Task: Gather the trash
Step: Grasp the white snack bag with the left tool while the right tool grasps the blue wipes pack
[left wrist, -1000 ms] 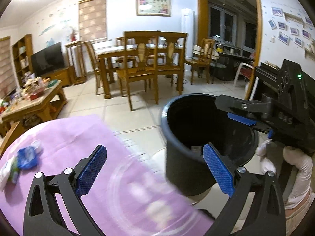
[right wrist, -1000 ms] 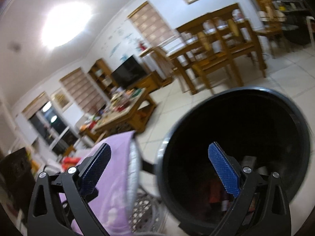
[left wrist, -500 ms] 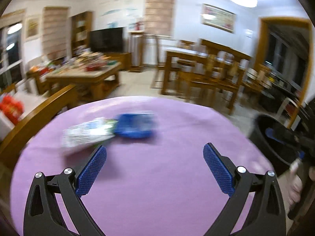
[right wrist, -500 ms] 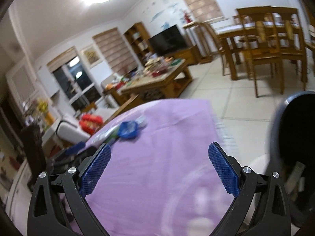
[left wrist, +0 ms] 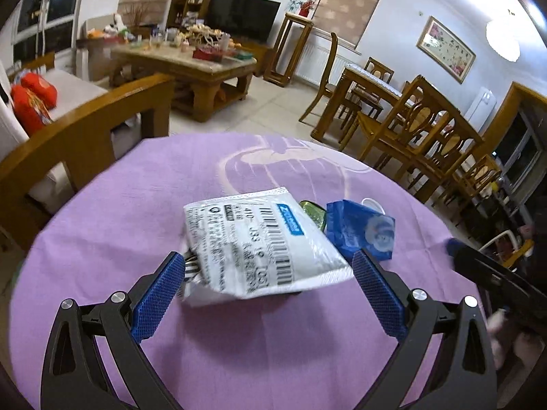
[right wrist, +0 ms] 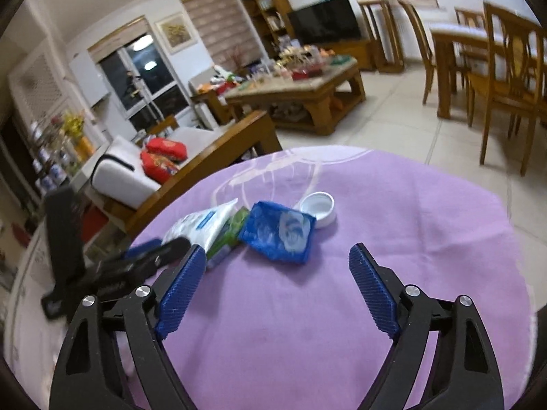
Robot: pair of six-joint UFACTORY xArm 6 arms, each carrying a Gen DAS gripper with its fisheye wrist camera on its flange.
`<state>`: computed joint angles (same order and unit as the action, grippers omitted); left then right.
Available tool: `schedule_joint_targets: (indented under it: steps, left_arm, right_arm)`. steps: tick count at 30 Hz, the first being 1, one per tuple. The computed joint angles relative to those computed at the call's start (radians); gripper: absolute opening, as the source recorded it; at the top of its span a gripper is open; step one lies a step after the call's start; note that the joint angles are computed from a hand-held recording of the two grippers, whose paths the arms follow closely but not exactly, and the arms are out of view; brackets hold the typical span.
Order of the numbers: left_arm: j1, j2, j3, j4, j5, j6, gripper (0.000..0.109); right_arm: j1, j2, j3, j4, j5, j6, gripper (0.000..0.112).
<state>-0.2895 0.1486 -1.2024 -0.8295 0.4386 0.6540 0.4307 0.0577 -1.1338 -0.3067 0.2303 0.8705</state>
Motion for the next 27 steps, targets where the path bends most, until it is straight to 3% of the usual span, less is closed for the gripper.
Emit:
schedule_joint_targets:
  steps: [6,12,18,20,22,26,27]
  left_arm:
    - [-0.002,0.012,-0.009,-0.022,0.007,0.008,0.098]
    - [-0.007,0.012,-0.001,-0.001,-0.001,0.001,0.098]
    - [-0.009,0.012,-0.002,0.02,0.002,0.002,0.097]
    - [-0.011,0.009,0.003,0.029,-0.003,0.005,0.095]
    - [-0.017,0.006,0.012,0.057,-0.021,0.004,0.093]
    - [-0.019,0.0,0.024,0.054,-0.039,0.03,0.088]
    - [-0.019,-0.004,0.031,0.056,-0.049,0.031,0.082]
  right_arm:
    - [-0.016,0.154,-0.128,0.262,0.004,-0.182,0.083]
    - [-0.015,0.218,-0.173,0.319,0.006,-0.243,0.076]
    - [-0.014,0.255,-0.201,0.314,0.004,-0.264,0.061]
    - [-0.011,0.264,-0.212,0.322,0.008,-0.276,0.052]
    - [-0.008,0.263,-0.216,0.318,0.025,-0.287,0.035]
    - [0.0,0.257,-0.211,0.409,0.03,-0.382,0.029]
    - [0.002,0.25,-0.205,0.402,0.028,-0.377,0.027]
